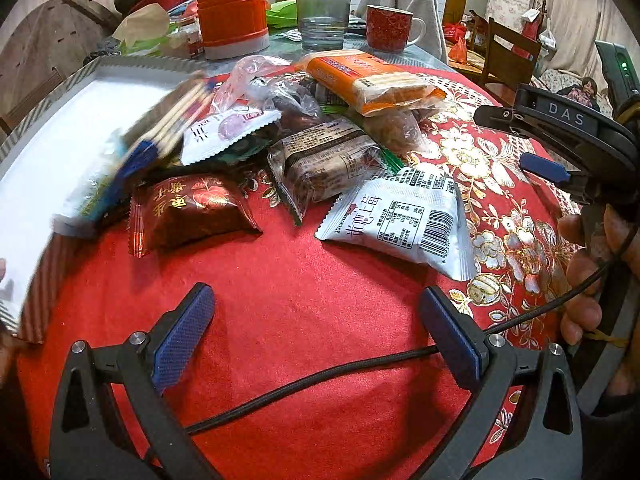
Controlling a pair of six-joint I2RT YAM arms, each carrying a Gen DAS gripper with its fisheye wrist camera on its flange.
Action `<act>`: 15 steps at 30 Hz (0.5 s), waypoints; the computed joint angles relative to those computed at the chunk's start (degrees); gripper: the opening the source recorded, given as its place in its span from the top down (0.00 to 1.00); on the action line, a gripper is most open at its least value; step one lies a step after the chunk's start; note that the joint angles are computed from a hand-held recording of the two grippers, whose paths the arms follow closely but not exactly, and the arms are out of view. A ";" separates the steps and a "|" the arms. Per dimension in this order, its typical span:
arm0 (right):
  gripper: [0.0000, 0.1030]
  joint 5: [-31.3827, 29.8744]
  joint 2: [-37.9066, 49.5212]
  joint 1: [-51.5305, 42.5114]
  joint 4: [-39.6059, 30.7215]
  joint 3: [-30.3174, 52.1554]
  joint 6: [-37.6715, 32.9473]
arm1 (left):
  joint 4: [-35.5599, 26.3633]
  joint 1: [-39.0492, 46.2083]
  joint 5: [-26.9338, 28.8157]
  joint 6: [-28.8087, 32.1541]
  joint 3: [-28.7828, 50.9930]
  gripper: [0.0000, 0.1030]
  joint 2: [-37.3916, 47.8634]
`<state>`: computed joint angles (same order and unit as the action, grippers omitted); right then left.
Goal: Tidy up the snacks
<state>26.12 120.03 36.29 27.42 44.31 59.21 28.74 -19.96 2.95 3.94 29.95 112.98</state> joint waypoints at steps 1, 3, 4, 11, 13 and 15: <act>0.21 -0.02 0.01 -0.01 0.12 -0.03 0.02 | 0.00 0.00 0.00 0.00 0.00 0.00 0.00; 0.21 -0.06 0.02 -0.03 0.32 -0.14 0.02 | 0.00 0.00 0.00 0.00 0.00 0.00 0.00; 0.21 -0.06 0.02 -0.03 0.32 -0.14 0.02 | -0.06 0.01 0.01 0.02 0.02 0.00 -0.04; 0.21 -0.02 -0.12 -0.01 0.42 -0.35 0.05 | 0.01 0.00 0.00 0.02 0.02 0.00 0.03; 0.21 0.01 -0.12 0.00 0.32 -0.31 0.05 | 0.01 0.00 0.00 0.02 0.02 0.00 0.03; 0.21 -0.04 -0.13 -0.03 0.45 -0.38 0.03 | -0.02 0.00 0.00 0.02 0.03 0.00 0.01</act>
<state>26.09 119.90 36.26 27.87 43.93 59.24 28.72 -19.96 2.94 3.96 29.98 112.98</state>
